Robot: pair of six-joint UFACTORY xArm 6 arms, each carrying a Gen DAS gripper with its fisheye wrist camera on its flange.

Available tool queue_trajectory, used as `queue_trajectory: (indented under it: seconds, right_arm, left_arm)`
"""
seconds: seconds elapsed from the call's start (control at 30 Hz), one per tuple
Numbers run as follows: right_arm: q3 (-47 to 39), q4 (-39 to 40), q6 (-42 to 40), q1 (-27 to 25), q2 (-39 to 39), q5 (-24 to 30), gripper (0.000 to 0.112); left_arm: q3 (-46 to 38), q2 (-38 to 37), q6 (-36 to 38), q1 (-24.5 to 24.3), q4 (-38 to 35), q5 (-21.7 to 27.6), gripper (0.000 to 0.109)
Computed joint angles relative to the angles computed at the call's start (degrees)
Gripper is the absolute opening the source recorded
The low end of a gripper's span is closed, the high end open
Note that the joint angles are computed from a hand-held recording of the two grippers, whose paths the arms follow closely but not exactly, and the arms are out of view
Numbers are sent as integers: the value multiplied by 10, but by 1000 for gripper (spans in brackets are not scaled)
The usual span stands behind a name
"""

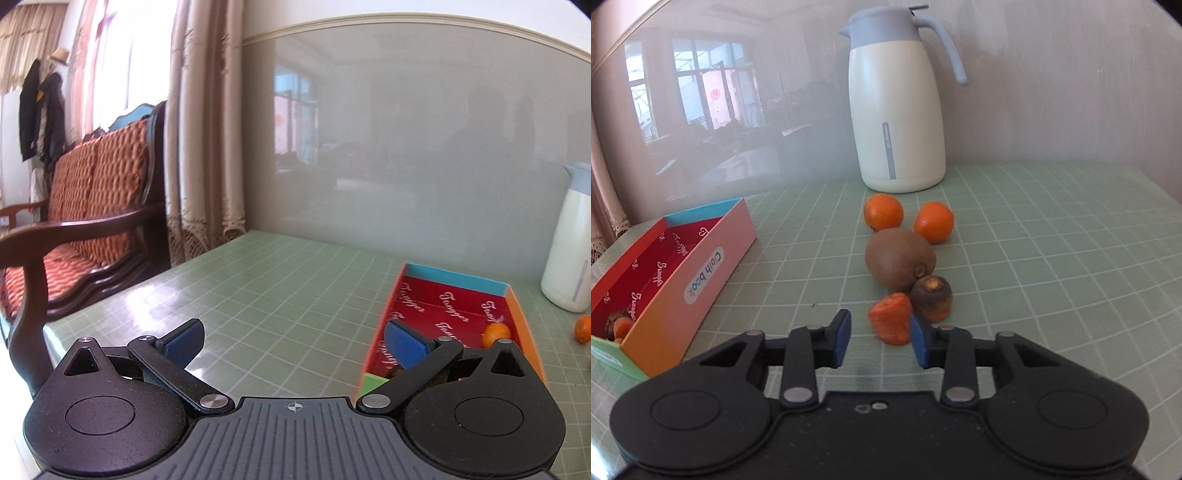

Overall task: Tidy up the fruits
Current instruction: 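Grasp the orange chunk with the right gripper, then carry the orange chunk with the right gripper into the box and open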

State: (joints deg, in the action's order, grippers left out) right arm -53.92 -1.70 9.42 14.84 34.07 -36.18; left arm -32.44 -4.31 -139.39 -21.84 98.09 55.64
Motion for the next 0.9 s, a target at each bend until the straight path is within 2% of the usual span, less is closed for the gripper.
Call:
queue_trajectory:
  seconds: [0.13,0.2,0.3,0.4,0.57,0.8,0.9]
  right_arm:
    - [-13,25,-18,10,9,3,24]
    - [-21,67,-55,22,13,11,24]
    - [-36,107,-80,33,20,33,30]
    - [-45,93,-67,29,23,39,30]
    - [-64,140,-118,44,35,49,32]
    - [-44,70,-68,40,27,14,28]
    - [-31,-1,-16,31,20,-14,22]
  left_arm:
    - [12,-11,-10,14,1,-12,103]
    - [16,-13,-11,16,1,-9,103]
    - [22,-17,-11,21,1,-11,103]
    - [27,-21,-13,25,1,-12,103]
    - [31,-24,-11,25,-4,-9,103]
    - [38,-32,-14,31,-15,-4,103]
    - [44,-38,-19,35,-22,-1,103]
